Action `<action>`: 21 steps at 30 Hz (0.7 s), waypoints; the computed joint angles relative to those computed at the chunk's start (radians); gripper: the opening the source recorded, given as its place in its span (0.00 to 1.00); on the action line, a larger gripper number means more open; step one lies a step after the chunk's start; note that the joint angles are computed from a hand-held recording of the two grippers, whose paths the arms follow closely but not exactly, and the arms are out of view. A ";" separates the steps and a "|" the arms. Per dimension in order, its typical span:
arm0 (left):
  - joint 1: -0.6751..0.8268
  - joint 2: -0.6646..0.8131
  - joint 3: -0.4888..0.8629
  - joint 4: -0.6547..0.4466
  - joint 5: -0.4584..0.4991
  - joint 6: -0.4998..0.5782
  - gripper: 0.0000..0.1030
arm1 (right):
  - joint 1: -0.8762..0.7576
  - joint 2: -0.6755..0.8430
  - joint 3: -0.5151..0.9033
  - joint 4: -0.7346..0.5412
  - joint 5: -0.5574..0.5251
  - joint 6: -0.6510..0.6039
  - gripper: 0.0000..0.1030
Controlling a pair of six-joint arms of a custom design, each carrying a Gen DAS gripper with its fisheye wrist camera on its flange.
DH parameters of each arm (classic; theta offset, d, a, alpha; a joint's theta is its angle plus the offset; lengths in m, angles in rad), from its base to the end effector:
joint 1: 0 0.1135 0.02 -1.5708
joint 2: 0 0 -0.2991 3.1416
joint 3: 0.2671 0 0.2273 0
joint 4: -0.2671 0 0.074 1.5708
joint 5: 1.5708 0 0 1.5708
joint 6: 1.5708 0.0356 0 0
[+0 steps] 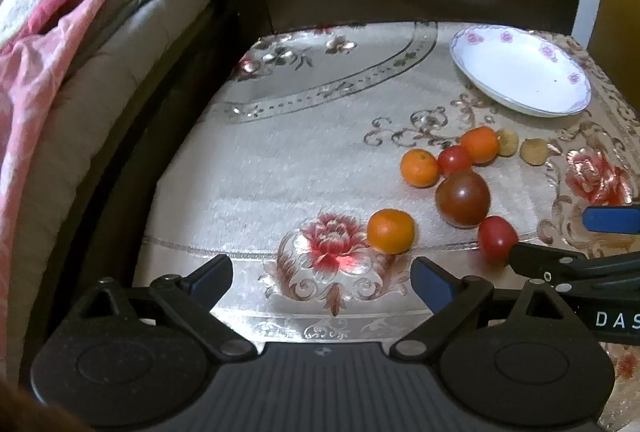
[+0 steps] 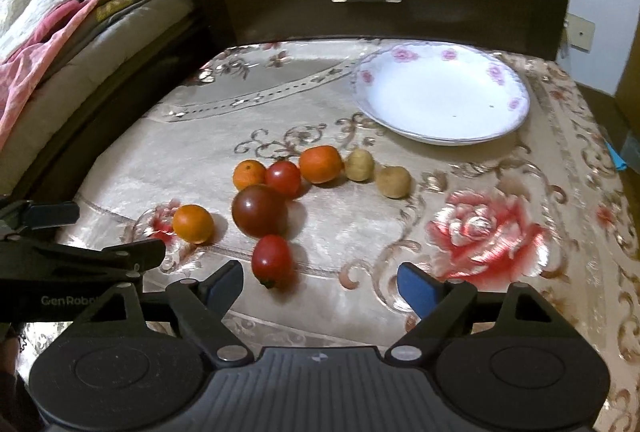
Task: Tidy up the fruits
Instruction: 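Move both tools toward the row of fruits on the tablecloth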
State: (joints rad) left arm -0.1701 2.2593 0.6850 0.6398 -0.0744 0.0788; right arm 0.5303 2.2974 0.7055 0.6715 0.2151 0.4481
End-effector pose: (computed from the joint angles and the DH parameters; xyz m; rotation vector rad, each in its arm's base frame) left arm 0.3300 -0.0540 0.0369 0.2802 2.4867 0.0554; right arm 0.2971 0.1654 0.0300 -0.0116 2.4679 0.1557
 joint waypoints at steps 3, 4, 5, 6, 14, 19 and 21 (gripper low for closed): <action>0.004 0.013 0.017 -0.014 -0.006 0.002 0.98 | 0.002 0.011 0.026 -0.019 -0.014 -0.012 0.74; 0.003 0.016 0.021 -0.017 -0.010 0.002 0.98 | 0.001 0.016 0.037 -0.029 -0.020 -0.017 0.73; 0.003 0.018 0.024 -0.019 -0.012 0.003 0.98 | 0.001 0.020 0.046 -0.037 -0.021 -0.018 0.73; 0.004 0.019 0.027 -0.020 -0.012 0.002 0.98 | 0.000 0.025 0.054 -0.042 -0.023 -0.018 0.73; 0.005 0.027 0.048 -0.038 -0.016 -0.004 0.98 | -0.007 0.037 0.071 -0.049 -0.032 -0.017 0.73; 0.007 0.035 0.057 -0.043 -0.028 -0.006 0.97 | -0.012 0.046 0.088 -0.060 -0.044 -0.027 0.73; 0.010 0.039 0.064 -0.048 -0.030 -0.005 0.97 | -0.014 0.052 0.097 -0.062 -0.049 -0.034 0.73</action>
State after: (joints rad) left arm -0.1596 2.2988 0.7490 0.5919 -0.1044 0.0737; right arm 0.5167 2.3497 0.8022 0.6097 0.1665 0.4143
